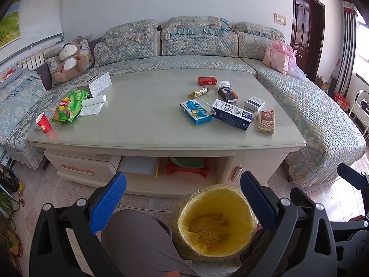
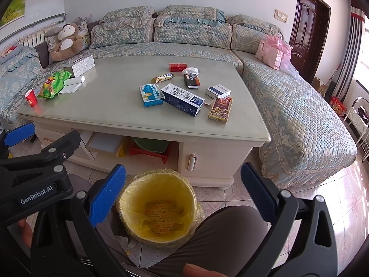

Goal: Collect trash

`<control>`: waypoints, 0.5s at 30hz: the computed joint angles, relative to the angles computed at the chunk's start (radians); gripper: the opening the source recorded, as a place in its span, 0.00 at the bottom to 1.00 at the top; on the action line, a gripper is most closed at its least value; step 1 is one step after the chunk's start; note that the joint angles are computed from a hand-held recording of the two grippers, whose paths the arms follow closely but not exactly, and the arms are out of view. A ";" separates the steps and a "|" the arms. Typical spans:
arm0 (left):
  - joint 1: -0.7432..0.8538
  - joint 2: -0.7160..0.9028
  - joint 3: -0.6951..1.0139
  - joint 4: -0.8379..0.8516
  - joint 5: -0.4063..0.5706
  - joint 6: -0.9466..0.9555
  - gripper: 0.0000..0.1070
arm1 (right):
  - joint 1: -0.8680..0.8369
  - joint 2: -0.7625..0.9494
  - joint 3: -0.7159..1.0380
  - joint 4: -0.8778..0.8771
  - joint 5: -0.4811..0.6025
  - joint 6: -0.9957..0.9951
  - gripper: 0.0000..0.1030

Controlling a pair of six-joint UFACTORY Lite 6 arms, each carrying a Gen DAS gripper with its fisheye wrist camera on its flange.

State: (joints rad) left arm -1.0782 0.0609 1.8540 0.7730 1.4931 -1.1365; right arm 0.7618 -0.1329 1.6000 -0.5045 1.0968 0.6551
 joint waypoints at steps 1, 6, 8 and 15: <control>0.001 0.003 0.004 0.000 0.001 0.001 0.91 | 0.001 0.001 -0.001 0.000 -0.001 0.002 0.94; 0.023 -0.009 -0.017 -0.014 -0.019 0.010 0.91 | 0.006 0.004 -0.012 -0.003 -0.005 0.013 0.94; 0.022 -0.012 -0.022 -0.014 -0.021 0.008 0.91 | 0.003 0.006 -0.012 -0.004 -0.007 0.013 0.94; 0.112 0.014 0.000 -0.067 -0.088 0.065 0.91 | -0.037 0.038 0.009 0.010 -0.030 -0.007 0.94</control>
State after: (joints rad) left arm -0.9658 0.0753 1.8544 0.7062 1.4047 -1.0712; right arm 0.7251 -0.0954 1.6088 -0.4943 1.0667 0.6479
